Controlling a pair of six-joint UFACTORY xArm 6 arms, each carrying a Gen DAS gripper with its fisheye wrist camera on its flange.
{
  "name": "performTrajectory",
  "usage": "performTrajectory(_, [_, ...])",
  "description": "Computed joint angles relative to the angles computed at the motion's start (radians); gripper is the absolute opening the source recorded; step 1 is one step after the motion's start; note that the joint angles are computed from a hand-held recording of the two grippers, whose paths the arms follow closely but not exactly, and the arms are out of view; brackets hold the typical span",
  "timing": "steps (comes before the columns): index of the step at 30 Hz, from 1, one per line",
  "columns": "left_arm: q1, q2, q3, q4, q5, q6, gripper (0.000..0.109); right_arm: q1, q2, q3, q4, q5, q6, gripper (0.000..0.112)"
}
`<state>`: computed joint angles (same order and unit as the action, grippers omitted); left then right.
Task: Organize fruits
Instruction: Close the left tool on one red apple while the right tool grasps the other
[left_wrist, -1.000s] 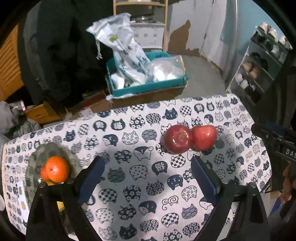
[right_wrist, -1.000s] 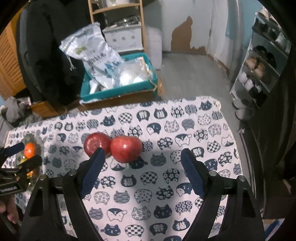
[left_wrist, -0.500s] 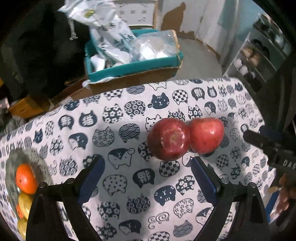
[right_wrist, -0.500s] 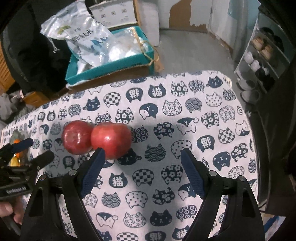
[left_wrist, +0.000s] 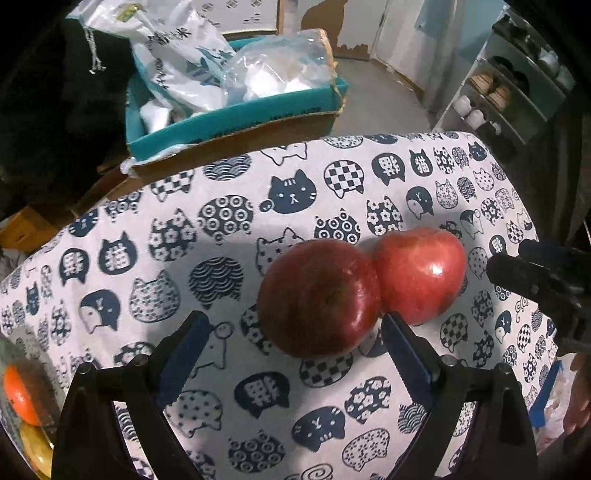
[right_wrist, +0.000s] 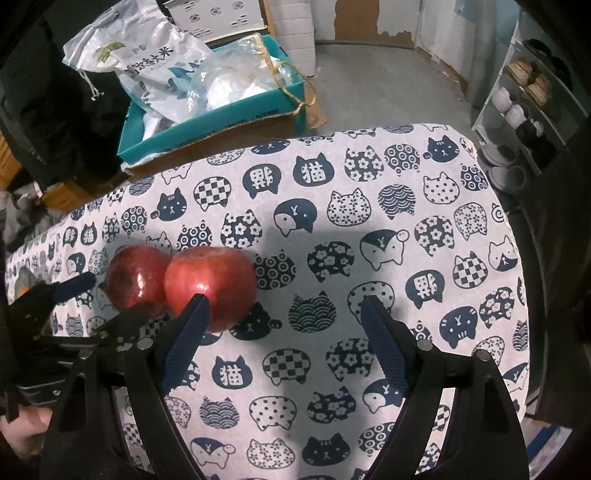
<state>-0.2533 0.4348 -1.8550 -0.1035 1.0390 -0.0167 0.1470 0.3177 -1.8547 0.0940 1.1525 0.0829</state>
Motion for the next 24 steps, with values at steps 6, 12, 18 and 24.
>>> performTrajectory(6, [0.001, 0.053, -0.051, -0.031, 0.017, -0.002, 0.095, -0.001, 0.006, -0.008, 0.004, -0.002, 0.005, 0.083])
performTrajectory(12, [0.021, 0.088, -0.08, -0.113, 0.029, 0.007, 0.091, 0.001, 0.013, -0.012, 0.003, -0.001, 0.009, 0.083])
performTrajectory(18, [0.021, 0.089, -0.071, -0.175, 0.022, 0.055, 0.074, 0.003, 0.024, -0.016, 0.0, 0.008, 0.015, 0.083])
performTrajectory(24, [0.021, 0.042, -0.007, -0.103, -0.018, 0.019, 0.074, 0.01, 0.041, -0.026, 0.043, -0.007, 0.022, 0.083])
